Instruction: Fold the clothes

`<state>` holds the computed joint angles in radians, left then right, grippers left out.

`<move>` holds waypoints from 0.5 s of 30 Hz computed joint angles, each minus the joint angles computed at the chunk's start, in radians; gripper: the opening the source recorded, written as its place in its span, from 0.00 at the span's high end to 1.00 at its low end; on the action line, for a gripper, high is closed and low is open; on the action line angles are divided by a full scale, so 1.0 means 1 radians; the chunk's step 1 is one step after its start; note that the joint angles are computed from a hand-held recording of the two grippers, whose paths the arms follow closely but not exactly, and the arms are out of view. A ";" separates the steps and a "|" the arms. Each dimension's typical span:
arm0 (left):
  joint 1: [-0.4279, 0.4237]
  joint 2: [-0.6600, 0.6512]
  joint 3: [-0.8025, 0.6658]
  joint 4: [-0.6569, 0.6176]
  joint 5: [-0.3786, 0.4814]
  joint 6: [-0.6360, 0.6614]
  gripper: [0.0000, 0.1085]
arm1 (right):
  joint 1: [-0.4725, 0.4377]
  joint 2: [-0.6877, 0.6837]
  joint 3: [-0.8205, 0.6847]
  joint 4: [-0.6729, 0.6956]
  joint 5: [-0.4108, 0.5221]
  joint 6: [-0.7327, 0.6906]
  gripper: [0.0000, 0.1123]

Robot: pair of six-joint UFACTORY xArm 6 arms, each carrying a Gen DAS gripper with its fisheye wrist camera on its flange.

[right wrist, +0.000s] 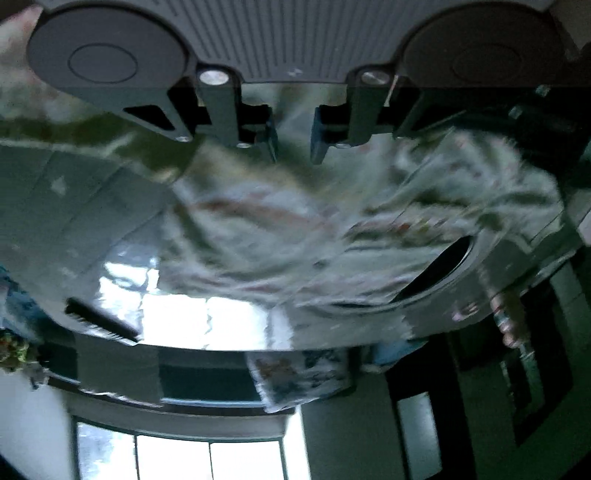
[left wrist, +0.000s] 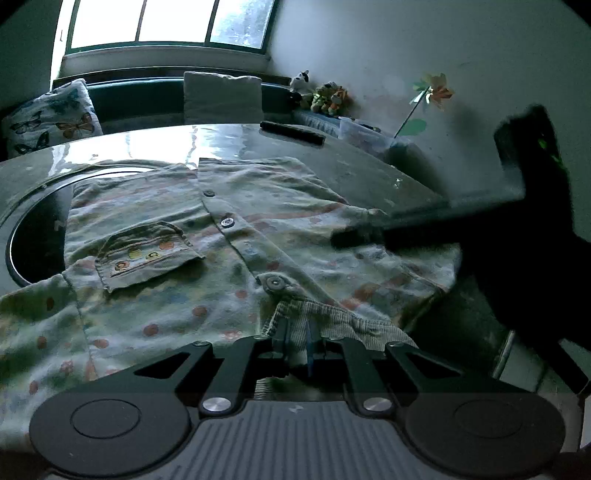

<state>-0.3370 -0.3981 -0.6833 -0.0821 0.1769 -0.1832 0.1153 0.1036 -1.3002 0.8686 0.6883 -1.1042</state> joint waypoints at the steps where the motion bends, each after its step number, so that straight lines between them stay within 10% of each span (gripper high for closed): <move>1: 0.000 0.000 0.000 0.001 0.001 0.000 0.91 | 0.003 0.024 -0.025 -0.010 -0.025 0.009 0.83; 15: 0.000 0.009 -0.012 -0.035 0.011 0.064 0.91 | 0.040 0.387 -0.457 -0.246 -0.101 0.243 0.83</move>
<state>-0.3370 -0.3891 -0.6950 -0.1173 0.1878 -0.1188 0.1553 0.4911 -1.7569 0.6224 0.5875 -0.8613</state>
